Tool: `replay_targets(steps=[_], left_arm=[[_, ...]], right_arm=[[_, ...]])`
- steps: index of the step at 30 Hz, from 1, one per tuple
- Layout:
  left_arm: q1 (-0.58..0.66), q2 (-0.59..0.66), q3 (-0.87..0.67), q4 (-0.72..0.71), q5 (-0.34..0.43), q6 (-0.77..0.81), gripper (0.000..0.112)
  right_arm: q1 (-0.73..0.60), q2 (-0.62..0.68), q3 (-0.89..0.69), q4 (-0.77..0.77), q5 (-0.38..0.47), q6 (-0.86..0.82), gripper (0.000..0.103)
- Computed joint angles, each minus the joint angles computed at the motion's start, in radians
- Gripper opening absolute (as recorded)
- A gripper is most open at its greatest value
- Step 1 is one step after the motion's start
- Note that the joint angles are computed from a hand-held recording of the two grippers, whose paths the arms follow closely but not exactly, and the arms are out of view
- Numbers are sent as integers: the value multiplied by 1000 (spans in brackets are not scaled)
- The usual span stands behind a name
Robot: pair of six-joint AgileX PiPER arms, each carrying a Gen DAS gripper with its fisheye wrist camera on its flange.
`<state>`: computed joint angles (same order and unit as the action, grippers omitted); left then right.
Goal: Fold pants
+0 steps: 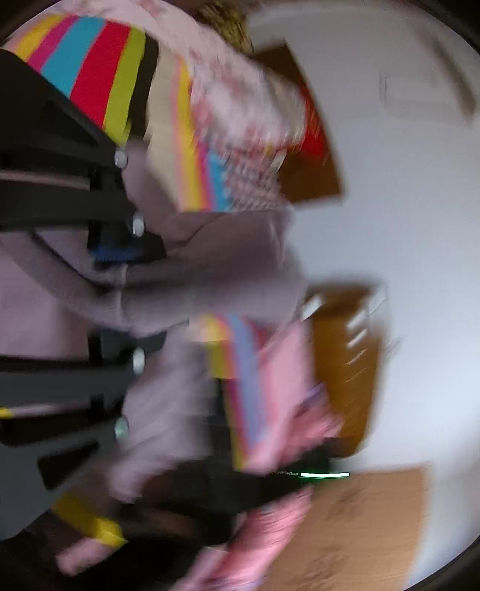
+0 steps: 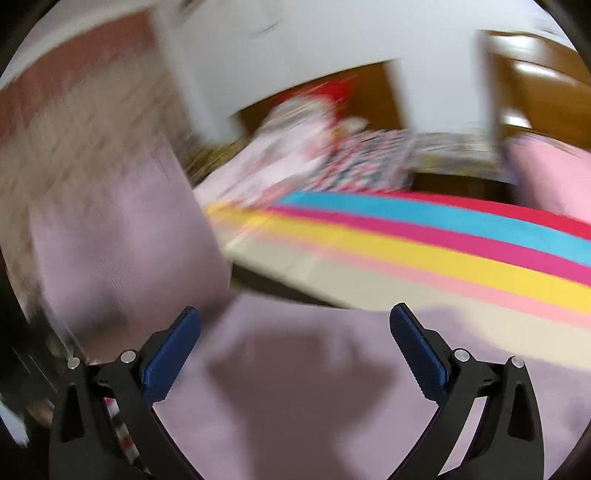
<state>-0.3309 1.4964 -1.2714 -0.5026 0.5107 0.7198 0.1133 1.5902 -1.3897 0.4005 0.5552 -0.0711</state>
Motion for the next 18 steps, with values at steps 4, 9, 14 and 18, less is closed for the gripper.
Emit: replay_targets(steps=[4,9,14,18], left_arm=[[-223,116,117,305,-94,-148,63],[-126,-96,295,-37,-195,104,84],[224,-217,340,-360,-95,249,101],[349,-175,373,-232,-181,128,100]], right_arm=[[-142,-187,198,106,24,-91,98],[-172,-265,345,253,38,-234,98],[-126,-151,382,532,156,-431,78],[-5,-63,315,360,196,-270,71]])
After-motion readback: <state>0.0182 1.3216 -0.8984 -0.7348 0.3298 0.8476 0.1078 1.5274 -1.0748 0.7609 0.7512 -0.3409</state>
